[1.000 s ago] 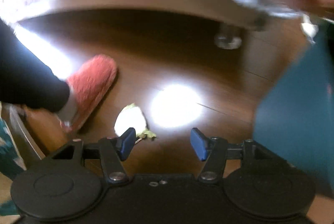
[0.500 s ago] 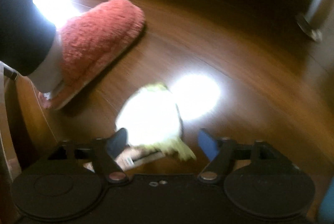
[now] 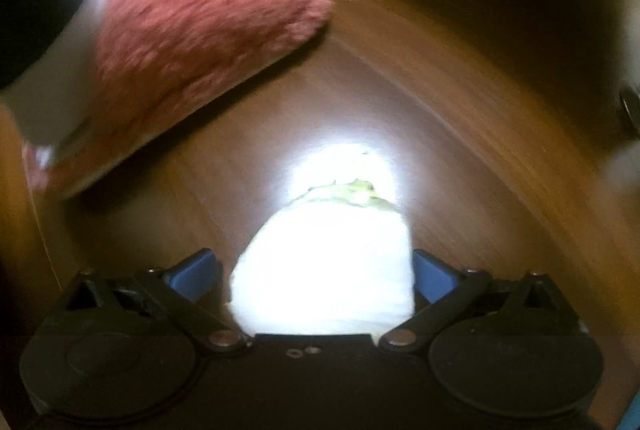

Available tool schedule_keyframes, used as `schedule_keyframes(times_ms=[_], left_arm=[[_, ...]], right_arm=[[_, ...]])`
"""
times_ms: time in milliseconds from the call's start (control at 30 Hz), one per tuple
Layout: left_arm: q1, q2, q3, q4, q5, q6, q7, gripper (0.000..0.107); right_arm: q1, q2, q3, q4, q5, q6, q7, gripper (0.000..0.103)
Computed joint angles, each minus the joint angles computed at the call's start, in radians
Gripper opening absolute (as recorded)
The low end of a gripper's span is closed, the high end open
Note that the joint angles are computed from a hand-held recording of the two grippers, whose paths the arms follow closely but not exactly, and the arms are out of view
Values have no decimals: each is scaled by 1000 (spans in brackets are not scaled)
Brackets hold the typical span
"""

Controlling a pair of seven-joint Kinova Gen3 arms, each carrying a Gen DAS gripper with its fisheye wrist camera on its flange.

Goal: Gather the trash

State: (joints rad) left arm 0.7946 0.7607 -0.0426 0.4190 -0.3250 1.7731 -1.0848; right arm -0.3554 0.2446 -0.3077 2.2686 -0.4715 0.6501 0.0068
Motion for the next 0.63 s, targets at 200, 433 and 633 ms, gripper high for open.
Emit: schedule_keyframes(times_ms=[200,433,633], left_arm=[[5,8,-3,-6,-1,-1,-1,18],[7,37,-4,-57,4,45,0,17],[4,102,-9,-216,31,192,22,14]], right_arm=[[26,-32,1,23,-33,-25,79,79],[35,-71,79,-94,38,151,-37,74],[178,-125,126,-229,54,348,102,74]])
